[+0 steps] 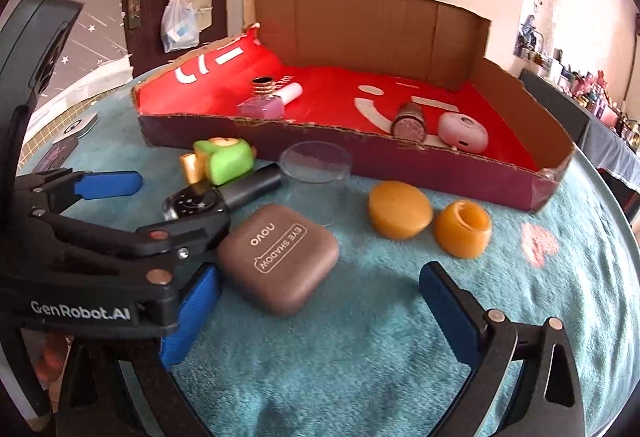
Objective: Organize rigid objects
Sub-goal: 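Move both tools toward the black nail polish and brown eye shadow compact, then grasp the black star-printed nail polish with the left tool while the right tool grasps the brown eye shadow compact, then carry the polish and compact into the box, lowering them beside the pink bottle and glitter jar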
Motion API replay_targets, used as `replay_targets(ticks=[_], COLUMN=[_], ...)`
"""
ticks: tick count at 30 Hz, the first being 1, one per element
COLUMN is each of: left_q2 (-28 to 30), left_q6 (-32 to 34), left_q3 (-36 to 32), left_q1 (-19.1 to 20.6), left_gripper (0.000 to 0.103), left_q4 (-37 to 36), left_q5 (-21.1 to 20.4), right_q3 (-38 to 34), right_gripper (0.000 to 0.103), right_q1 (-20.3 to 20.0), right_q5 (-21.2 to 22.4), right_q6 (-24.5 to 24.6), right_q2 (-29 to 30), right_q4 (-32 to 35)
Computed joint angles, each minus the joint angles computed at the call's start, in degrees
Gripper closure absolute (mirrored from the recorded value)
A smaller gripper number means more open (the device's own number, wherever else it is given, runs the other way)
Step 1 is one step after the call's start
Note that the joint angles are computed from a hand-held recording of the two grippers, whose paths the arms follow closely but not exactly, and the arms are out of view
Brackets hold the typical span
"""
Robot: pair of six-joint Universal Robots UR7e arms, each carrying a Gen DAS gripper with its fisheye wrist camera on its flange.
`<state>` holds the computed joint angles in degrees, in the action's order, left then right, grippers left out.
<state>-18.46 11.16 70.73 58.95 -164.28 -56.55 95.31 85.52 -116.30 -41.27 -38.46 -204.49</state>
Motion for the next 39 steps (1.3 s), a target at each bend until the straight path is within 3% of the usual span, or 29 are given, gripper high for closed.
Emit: replay_targets(ticks=[5, 7, 12, 15, 19, 23, 39], left_q2=[-0.33, -0.53, -1.16, -1.57, -1.38, -1.33, -4.47], left_q6=[0.38, 1.23, 2.44, 2.55, 2.85, 3.21, 3.19], left_q3=[0.75, 1.21, 1.85, 2.11, 1.80, 1.91, 6.22], left_q1=[-0.05, -0.15, -0.28, -0.21, -0.17, -0.20, -0.53], left_gripper=[0.007, 0.014, 0.041, 0.056, 0.064, 0.064, 0.065], left_q4=[-0.69, -1.04, -0.38, 0.48, 0.99, 0.67, -2.63], left_q5=[-0.56, -1.24, -3.65, -5.57, -6.63, -6.60, -9.81], right_q3=[1.09, 1.92, 2.45, 1.38, 0.79, 1.27, 5.25], right_gripper=[0.003, 0.005, 0.022, 0.026, 0.036, 0.044, 0.045], right_q1=[-0.87, -1.30, -1.22, -0.89, -0.84, -1.03, -1.29], right_q5=[-0.25, 0.90, 3.19, 3.10, 3.66, 4.88, 8.50], right_q6=[3.18, 4.32, 3.93, 3.04, 2.56, 1.69, 3.25], right_q2=[-1.70, -2.47, -2.47, -1.47, -0.91, -1.02, -4.35], right_q4=[0.21, 0.55, 0.55, 0.37, -0.06, -0.33, -0.39])
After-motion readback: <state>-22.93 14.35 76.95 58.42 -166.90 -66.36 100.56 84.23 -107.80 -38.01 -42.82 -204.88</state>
